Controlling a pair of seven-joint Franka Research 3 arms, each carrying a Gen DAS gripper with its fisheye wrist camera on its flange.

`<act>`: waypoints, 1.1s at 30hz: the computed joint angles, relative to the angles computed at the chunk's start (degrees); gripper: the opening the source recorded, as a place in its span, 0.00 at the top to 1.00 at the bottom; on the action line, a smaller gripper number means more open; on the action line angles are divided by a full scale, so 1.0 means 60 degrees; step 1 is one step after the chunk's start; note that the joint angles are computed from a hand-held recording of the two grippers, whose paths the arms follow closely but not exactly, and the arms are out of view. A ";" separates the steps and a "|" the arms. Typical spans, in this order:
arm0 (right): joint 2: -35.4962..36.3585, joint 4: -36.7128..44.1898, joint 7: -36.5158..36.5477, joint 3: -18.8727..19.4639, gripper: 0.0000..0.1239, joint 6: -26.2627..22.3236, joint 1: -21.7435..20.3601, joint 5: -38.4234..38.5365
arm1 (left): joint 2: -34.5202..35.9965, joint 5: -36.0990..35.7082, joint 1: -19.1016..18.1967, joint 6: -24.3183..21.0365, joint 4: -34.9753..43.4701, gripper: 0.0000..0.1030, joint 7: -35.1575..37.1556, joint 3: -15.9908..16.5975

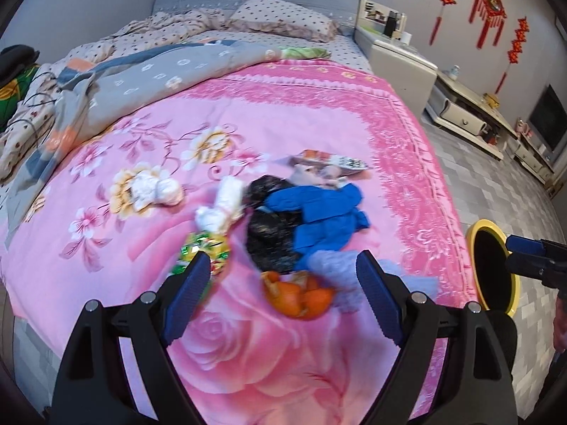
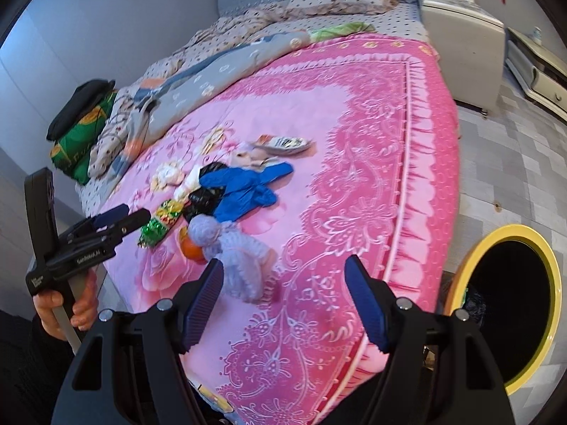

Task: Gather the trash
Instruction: 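Move both open tools back over the trash on the bed, then grasp the green chip bag with the left tool while the right tool grasps the lavender mesh bag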

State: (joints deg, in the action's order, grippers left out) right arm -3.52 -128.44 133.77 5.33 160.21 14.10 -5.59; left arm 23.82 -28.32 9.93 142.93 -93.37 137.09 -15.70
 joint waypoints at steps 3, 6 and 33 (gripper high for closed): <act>0.0538 0.0538 -0.0422 0.0036 0.46 -0.0279 0.0188 0.0195 | 0.0334 0.0339 0.0009 -0.0030 0.0316 0.22 -0.0258 0.0207; 0.0983 0.0981 -0.0841 -0.0031 0.46 -0.0523 0.0387 0.0437 | 0.0676 0.0744 0.0048 -0.0019 0.0623 0.22 -0.0514 0.0314; 0.3744 0.3840 -0.2540 -0.0591 0.46 -0.2365 0.1045 0.1419 | 0.3034 0.2810 -0.0021 -0.1002 0.3126 0.30 -0.2097 0.0244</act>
State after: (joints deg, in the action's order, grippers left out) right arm 18.94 -105.40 118.52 1.79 146.02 20.37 2.93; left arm 42.02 -11.46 9.80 136.92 -74.62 124.51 -14.23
